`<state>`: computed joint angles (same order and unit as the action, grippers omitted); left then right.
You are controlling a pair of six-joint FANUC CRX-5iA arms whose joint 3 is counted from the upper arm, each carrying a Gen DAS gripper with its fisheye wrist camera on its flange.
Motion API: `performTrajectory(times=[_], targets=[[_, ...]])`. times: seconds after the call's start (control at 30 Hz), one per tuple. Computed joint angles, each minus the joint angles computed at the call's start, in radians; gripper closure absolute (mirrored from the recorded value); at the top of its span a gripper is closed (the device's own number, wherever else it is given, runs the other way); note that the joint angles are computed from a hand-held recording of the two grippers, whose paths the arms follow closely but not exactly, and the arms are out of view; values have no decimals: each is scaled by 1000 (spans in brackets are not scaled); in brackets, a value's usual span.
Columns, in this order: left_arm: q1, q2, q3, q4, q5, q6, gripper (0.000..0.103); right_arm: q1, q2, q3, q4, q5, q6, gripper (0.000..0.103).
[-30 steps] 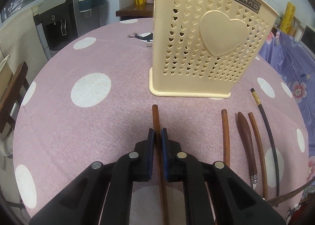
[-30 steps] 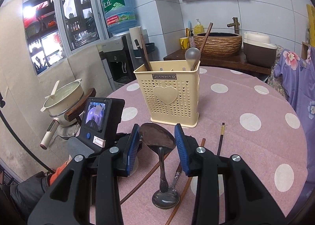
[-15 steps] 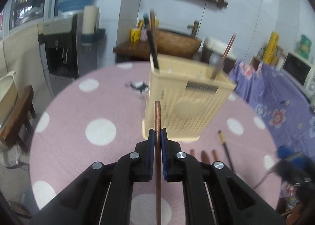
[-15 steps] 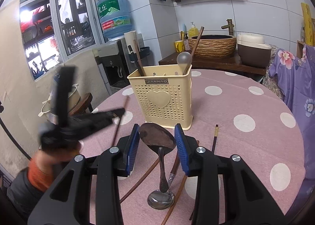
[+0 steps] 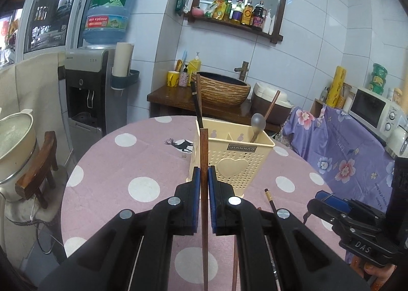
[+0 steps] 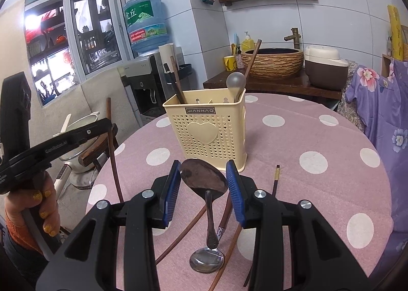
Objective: Organize utensils
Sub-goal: 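Raise the steel spoon and wooden chopstick above the cream basket with both grippers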
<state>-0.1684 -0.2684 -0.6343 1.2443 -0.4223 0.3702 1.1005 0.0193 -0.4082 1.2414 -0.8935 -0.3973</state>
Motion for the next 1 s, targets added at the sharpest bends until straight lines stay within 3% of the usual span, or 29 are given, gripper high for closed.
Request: performTrajectory(times=[0.7, 1.0], targets=[[-30, 1, 8, 90, 30, -96, 96, -9, 17, 26, -1, 3, 27, 66], [-16, 40, 77, 88, -19, -74, 96, -48, 28, 84, 4, 34, 112, 66]])
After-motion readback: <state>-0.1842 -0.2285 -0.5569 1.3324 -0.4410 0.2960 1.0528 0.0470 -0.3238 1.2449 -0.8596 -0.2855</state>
